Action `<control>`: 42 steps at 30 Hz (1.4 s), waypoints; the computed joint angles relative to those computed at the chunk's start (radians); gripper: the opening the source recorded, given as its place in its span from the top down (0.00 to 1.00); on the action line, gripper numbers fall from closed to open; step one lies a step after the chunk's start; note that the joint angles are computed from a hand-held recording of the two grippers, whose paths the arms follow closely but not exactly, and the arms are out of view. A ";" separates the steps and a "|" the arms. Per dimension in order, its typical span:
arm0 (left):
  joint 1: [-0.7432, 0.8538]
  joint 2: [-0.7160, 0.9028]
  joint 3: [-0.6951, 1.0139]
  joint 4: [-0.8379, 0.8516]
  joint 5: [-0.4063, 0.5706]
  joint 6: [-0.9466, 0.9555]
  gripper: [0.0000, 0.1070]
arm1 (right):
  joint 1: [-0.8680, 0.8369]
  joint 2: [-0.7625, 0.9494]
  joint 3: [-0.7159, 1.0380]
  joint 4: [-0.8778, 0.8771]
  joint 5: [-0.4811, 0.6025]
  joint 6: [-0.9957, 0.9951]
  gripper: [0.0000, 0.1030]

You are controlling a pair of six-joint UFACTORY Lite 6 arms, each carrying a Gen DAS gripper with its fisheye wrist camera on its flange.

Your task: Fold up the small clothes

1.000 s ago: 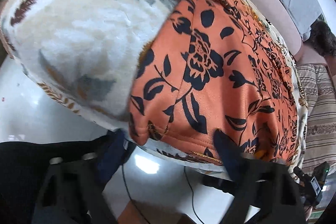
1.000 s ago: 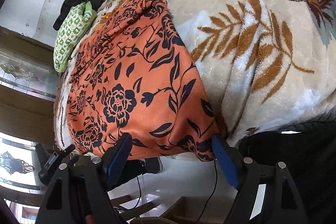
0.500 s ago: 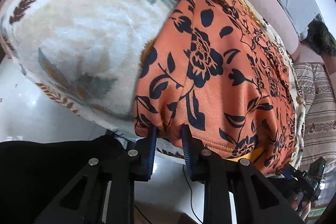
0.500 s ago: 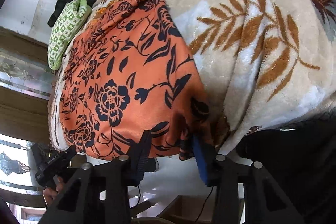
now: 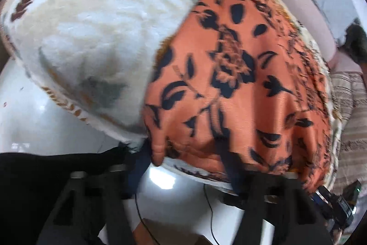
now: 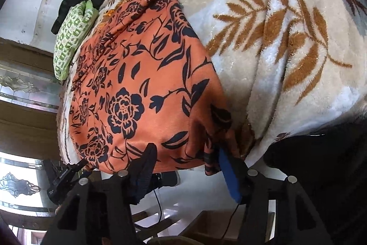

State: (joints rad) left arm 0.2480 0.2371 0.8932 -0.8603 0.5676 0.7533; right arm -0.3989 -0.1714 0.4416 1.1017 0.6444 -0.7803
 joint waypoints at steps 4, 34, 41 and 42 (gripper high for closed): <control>-0.026 -0.052 -0.024 -0.009 -0.004 0.029 0.86 | 0.006 0.017 0.002 0.028 -0.007 -0.034 0.43; -0.218 -0.396 0.086 0.333 0.043 -0.206 0.87 | 0.002 -0.060 0.197 -0.406 0.069 0.317 0.94; -0.256 -0.429 0.054 0.449 -0.003 -0.309 0.87 | -0.174 -0.051 0.066 -0.108 0.083 -0.043 0.91; -0.264 -0.437 0.047 0.466 -0.010 -0.324 0.87 | -0.188 -0.047 0.061 -0.087 0.100 -0.062 0.84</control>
